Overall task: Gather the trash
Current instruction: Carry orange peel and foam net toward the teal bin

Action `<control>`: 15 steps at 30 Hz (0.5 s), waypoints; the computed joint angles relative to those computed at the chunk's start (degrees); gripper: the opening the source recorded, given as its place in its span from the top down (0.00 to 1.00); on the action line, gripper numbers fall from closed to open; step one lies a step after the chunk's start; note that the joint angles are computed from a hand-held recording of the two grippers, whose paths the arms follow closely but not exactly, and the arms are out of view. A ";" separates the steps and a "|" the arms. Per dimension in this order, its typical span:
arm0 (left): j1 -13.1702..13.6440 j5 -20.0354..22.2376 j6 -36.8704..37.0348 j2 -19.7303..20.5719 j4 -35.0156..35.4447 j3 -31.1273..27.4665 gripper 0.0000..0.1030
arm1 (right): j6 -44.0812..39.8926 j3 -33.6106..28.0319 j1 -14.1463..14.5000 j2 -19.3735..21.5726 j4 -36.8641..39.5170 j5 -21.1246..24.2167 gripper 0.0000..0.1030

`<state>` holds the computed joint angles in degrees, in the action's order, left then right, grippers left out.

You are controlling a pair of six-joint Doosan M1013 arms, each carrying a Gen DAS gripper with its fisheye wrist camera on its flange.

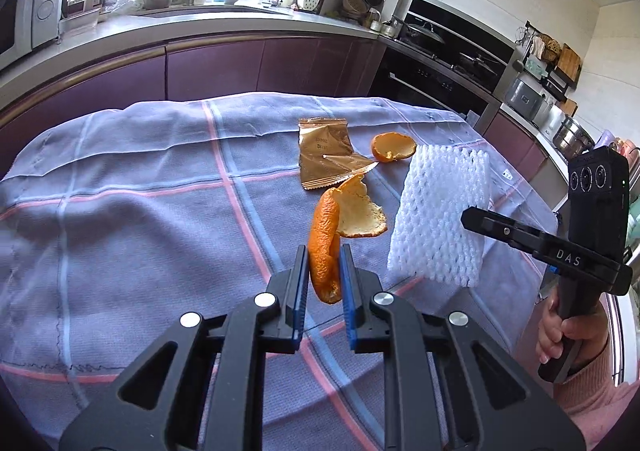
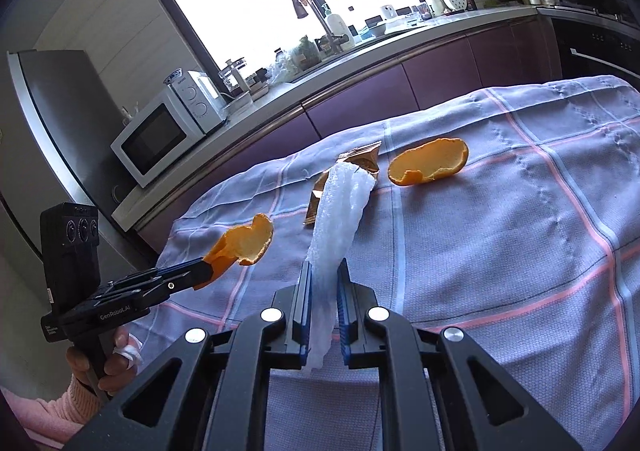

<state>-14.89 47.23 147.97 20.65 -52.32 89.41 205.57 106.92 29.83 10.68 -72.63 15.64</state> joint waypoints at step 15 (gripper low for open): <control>3.85 -2.61 2.48 -3.33 -2.42 3.85 0.85 | -9.66 -4.94 1.02 3.07 5.84 -4.28 0.90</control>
<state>-11.04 44.63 150.45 17.32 -54.74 93.26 195.91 101.98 30.85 13.75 -66.79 11.36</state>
